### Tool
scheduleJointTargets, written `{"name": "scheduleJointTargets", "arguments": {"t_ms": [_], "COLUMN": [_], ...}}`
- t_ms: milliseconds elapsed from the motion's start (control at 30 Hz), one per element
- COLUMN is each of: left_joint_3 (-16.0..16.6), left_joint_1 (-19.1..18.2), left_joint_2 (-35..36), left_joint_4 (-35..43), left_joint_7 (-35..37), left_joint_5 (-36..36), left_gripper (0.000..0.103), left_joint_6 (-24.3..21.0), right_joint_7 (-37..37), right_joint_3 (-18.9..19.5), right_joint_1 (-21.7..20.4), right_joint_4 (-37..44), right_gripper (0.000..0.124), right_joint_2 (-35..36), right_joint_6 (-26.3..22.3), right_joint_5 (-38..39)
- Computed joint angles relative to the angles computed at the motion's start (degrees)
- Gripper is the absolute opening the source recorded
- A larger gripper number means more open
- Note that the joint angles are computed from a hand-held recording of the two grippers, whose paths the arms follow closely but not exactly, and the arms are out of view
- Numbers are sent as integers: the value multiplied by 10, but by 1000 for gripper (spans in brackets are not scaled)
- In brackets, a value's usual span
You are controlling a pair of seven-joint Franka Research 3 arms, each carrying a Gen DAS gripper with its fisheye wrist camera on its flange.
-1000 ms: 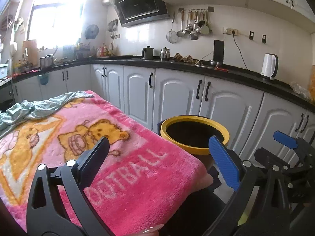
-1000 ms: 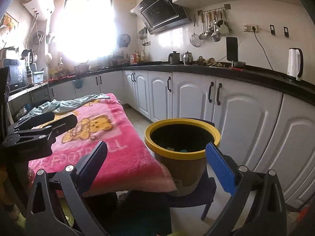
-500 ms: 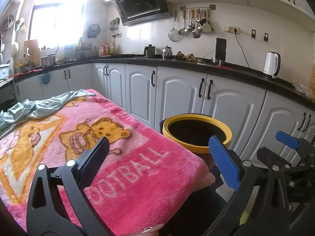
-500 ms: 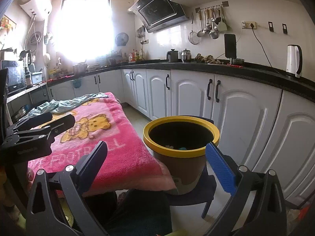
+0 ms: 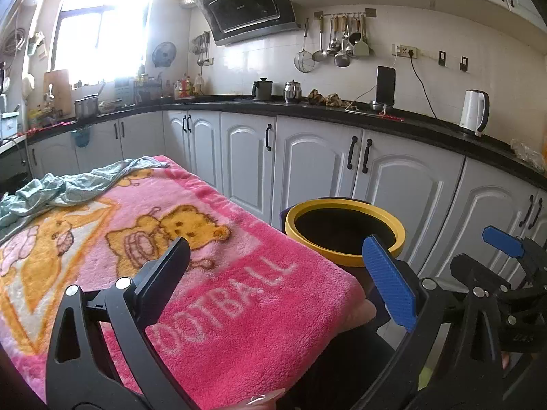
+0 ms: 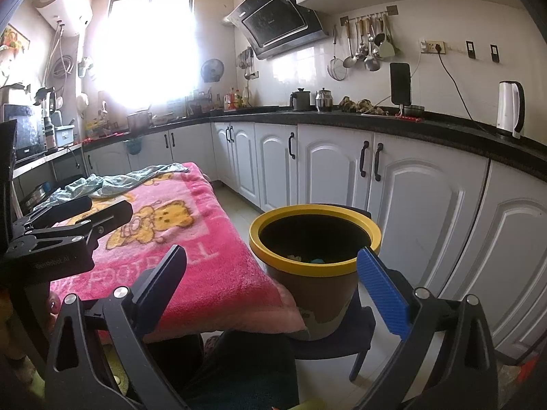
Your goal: Collect trash
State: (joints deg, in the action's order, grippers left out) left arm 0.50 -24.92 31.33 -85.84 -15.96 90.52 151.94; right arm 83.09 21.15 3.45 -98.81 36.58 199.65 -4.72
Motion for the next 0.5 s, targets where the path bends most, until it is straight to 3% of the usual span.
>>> {"name": "scheduleJointTargets", "arguments": {"t_ms": [500], "left_joint_3": [-1], "left_joint_1": [1], "left_joint_2": [-4], "left_joint_4": [-4], "left_joint_7": [9], "left_joint_5": [-7], "left_gripper": [93], "left_joint_6": [-6], "right_joint_7": [2], "right_joint_3": [-2], "right_joint_1": [1], "right_joint_4": [-3], "right_gripper": [97], "right_joint_2": [-2], "right_joint_6": [2], "right_joint_5": [-2]}}
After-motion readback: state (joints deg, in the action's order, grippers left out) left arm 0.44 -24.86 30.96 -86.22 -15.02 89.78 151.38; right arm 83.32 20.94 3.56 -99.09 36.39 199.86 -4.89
